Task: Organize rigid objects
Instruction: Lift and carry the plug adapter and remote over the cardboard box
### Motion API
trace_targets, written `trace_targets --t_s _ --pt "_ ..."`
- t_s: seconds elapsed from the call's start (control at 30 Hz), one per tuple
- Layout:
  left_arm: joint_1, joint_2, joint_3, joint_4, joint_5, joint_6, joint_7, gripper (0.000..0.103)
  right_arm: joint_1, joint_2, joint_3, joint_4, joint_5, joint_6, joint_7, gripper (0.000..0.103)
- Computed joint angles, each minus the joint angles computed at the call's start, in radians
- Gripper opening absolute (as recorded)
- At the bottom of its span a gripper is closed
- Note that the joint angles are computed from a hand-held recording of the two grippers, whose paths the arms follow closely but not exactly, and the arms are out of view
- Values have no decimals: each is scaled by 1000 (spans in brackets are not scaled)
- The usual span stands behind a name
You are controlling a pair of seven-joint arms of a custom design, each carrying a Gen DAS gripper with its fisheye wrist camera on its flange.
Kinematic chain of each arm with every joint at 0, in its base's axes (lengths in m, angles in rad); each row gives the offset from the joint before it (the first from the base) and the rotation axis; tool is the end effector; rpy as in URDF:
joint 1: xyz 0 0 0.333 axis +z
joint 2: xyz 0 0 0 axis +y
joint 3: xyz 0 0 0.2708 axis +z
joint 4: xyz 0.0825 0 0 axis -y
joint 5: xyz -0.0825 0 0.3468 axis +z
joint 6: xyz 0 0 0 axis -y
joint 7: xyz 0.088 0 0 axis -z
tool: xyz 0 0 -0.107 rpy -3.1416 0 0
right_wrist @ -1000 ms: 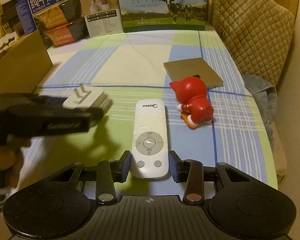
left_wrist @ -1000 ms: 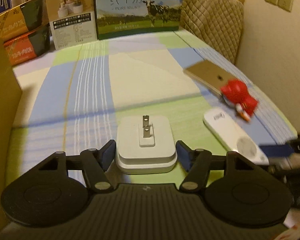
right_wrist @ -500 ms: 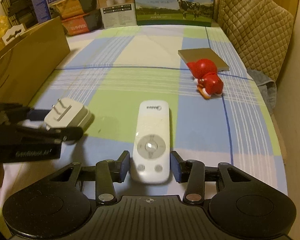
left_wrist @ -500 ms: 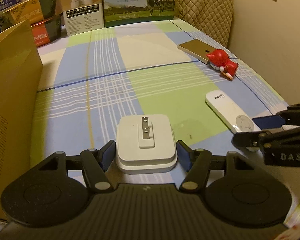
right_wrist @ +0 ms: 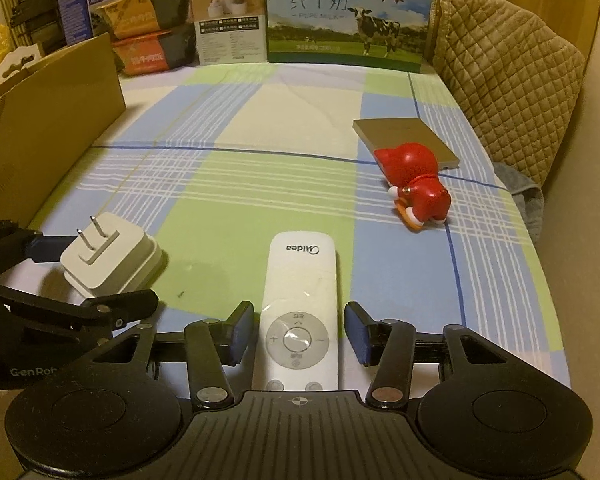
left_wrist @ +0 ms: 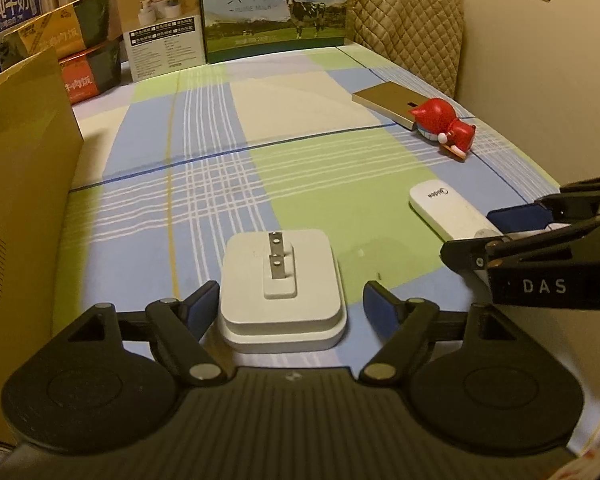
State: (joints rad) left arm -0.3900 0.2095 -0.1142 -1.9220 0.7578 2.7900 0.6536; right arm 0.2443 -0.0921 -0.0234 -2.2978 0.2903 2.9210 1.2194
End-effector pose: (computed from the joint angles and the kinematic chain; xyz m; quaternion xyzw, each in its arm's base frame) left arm 0.5145 -0.3156 0.4263 -0.5837 0.7191 -0.2866 0.2450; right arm 0.5118 0.0964 0.4458 -0.7555 0.5503 -0.2075 0.2885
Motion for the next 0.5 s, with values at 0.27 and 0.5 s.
trace_targets --t_s 0.27,0.5 --pt "-3 7 6 8 10 -1 -36 70 -1 0 1 -3 -13 9 14 47" --pt "-5 11 3 20 9 -13 -23 61 -2 1 2 -7 -26 18 27 46"
